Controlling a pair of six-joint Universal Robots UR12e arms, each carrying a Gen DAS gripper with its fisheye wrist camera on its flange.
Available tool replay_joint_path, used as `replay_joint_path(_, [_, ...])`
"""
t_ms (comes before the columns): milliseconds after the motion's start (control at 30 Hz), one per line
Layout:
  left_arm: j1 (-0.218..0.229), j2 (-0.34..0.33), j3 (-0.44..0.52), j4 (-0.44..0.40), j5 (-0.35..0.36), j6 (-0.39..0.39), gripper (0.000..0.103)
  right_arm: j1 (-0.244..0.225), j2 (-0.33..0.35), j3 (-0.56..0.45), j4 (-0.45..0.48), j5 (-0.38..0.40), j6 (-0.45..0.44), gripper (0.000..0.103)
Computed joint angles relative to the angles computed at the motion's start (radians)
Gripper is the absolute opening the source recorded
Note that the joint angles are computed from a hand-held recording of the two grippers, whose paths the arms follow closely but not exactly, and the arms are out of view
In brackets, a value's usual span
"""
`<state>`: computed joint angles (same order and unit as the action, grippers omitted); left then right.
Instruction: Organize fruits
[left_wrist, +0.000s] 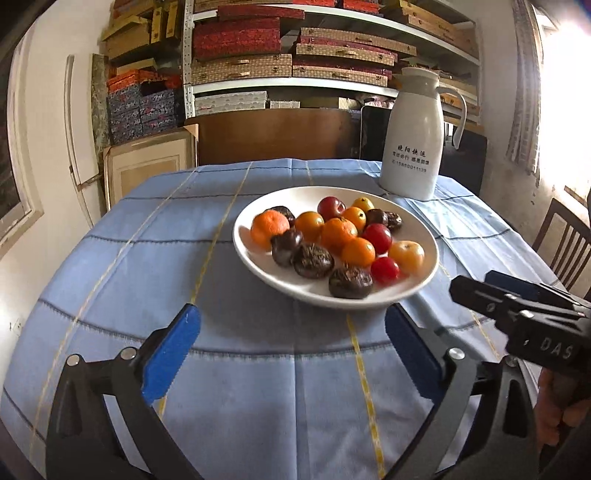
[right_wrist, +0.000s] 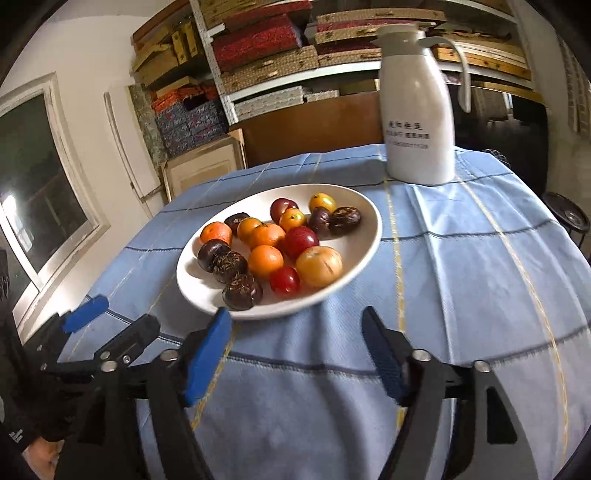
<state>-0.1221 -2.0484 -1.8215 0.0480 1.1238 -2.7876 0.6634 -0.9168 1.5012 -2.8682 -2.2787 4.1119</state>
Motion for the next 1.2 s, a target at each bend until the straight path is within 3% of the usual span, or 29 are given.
replay_joint_path(133, [0.008, 0.001, -0.005, 0.014, -0.015, -0.021, 0.098, 0.003, -0.006, 0.016, -0.002, -0.008, 0.023, 0.087])
replay_joint_path(567, [0.004, -0.003, 0.003, 0.031, 0.01, -0.024, 0.098, 0.022, 0.018, -0.034, 0.048, -0.051, -0.052, 0.099])
replay_joint_path(800, [-0.002, -0.001, 0.007, 0.016, 0.031, -0.015, 0.098, 0.028, 0.02, -0.042, 0.061, -0.081, -0.048, 0.099])
replay_joint_path(1100, [-0.004, 0.0, -0.002, 0.053, 0.043, -0.006, 0.098, 0.03, 0.014, -0.04, 0.092, -0.108, -0.006, 0.099])
replay_joint_path(1200, [-0.001, 0.003, 0.002, 0.026, 0.028, -0.01, 0.098, 0.032, 0.012, -0.043, 0.118, -0.12, 0.01, 0.099])
